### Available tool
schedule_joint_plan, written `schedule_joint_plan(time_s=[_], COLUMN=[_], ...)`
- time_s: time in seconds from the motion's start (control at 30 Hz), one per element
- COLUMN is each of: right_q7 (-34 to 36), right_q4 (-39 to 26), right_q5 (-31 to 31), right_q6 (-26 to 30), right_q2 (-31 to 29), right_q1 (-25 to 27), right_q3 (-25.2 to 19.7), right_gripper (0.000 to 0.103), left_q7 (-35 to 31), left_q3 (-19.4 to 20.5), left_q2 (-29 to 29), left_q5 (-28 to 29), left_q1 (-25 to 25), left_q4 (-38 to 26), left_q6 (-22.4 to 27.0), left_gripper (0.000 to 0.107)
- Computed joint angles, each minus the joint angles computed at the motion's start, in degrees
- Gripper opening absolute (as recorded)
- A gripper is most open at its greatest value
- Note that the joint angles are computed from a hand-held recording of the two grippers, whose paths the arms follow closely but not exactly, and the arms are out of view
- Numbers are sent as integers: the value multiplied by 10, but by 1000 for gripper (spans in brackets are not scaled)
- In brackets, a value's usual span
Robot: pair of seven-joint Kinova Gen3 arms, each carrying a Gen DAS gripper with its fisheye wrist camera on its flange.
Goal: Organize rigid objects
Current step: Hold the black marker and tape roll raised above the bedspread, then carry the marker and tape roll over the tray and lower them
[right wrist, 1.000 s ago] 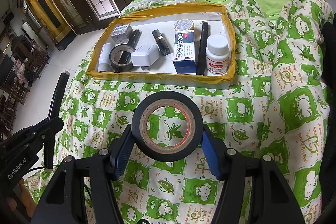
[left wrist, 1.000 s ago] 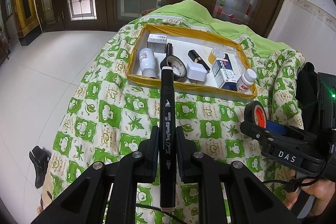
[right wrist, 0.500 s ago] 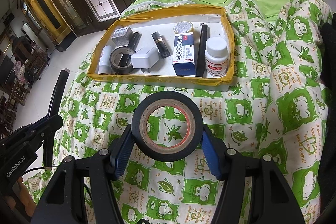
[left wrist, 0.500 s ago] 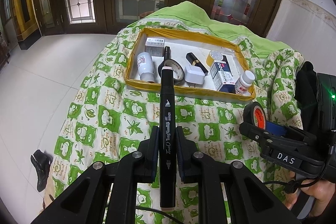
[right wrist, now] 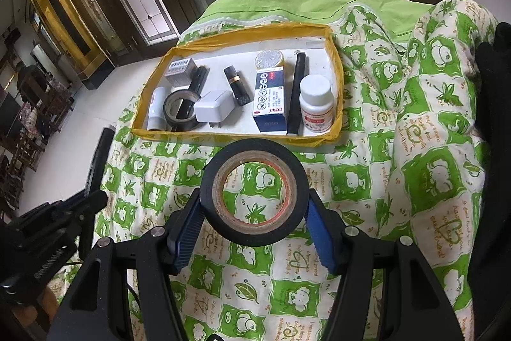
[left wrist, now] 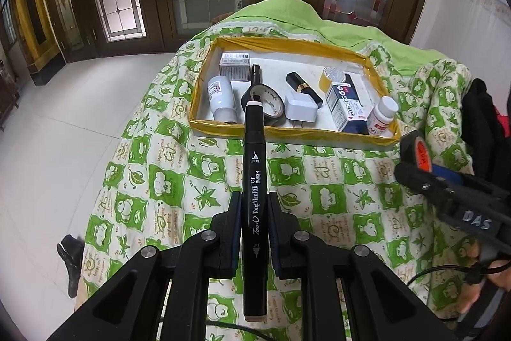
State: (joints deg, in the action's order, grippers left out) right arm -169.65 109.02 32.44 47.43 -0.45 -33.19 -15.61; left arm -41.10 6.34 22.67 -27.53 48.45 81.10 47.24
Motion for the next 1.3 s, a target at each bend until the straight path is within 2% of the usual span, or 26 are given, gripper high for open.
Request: schedule_joint_plan(time_s=[0.13,0.3,0.53,0.73,1.0,1.3], right_q7=[-6,-7,-13,-10,3,78], right_q4=[5,7,7,4,-3,-2], right_q5=[2,2,8,9,6,-69], right_q6=[-4,-3,3,7,7,-52], right_q2=[-11,-17,-20,-20,-39,-53], right_q1=[7,17,22,24,52,119], right_q3=[1,-2,-7,-7,7,34], right_gripper=[61,61,61,61,61,61], left_q7=[-11,-25,-46,-60,-99,-192], left_q3=[-4,-19,-27,-28,-18,14], left_q2=[19,47,66,75,78,80], left_q5=[-10,-50,-75,-67,-2,120], left_q1=[8,37,54,54,10,-62], left_q4=[-27,-69,-98,-112,-132,-149], left_q6=[24,68,87,85,61,0], left_gripper=[14,15,15,15,15,14])
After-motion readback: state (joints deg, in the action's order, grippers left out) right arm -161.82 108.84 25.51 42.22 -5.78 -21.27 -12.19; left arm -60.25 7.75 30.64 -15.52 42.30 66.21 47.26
